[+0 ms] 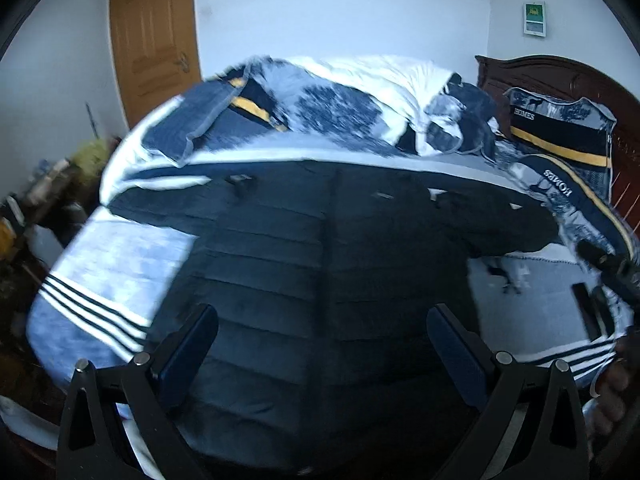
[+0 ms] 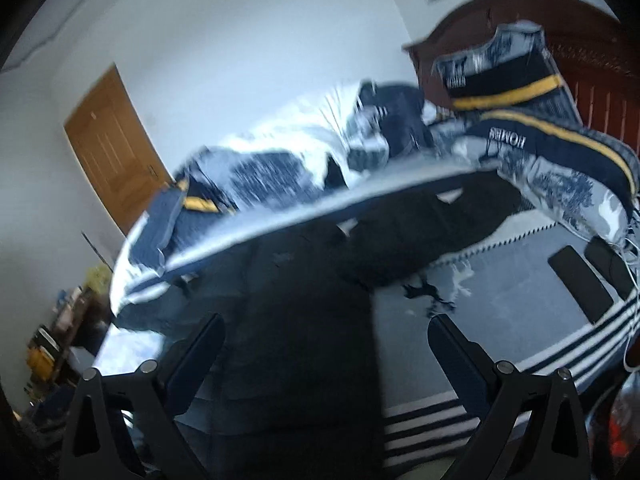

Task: Fold large clothes

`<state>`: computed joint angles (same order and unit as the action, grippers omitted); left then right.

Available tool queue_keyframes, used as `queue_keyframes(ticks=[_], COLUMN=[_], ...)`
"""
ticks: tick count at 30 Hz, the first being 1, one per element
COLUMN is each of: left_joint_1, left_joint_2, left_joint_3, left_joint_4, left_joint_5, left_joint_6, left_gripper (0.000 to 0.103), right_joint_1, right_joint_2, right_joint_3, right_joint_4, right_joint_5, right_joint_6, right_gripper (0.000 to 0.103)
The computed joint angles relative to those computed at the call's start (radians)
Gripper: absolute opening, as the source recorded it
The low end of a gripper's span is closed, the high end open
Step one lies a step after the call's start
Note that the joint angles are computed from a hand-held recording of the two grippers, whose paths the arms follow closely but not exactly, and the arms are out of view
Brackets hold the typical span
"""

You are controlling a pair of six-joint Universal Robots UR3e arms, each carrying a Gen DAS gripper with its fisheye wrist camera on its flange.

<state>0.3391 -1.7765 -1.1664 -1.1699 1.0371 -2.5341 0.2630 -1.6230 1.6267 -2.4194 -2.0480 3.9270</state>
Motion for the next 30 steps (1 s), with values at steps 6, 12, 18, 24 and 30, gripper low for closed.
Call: queue_keyframes(ticks=[6, 12, 18, 24, 30], left_joint_1=[-0.173, -0.235, -0.267, -0.279, -0.242], left_joint_2=[-0.180, -0.305, -0.401, -0.488, -0.472], left_joint_3=[0.165, 0.253, 0.291, 0.320, 0.293], left_joint_4=[-0.007, 0.008, 0.025, 0.031, 0.012], left_joint_5=[0.032, -0.016, 0.029, 0.115, 0.114], left_joint_6=[-0.101, -0.196, -0.209, -0.183, -0.169], left_gripper=[0.103, 0.103, 0.103, 0.103, 0.103], right_joint_1=[-0.486, -0.881, -1.092, -1.185, -1.131], right_joint_2=[-0.162, -0.059, 0.366, 0.675, 0.728], right_joint_3=[0.266, 0.255, 0.031, -0.160, -0.222], right_joint_4=[-0.147, -0.157, -0.192, -0.273, -0.323], right_joint_5=[0.470, 0.743, 0.794, 0.895, 0.894], right_joint_6=[-0.215, -0.417, -0.375, -0.235, -0.251], right_gripper=[0.103, 0.103, 0.094, 0.075, 0.009])
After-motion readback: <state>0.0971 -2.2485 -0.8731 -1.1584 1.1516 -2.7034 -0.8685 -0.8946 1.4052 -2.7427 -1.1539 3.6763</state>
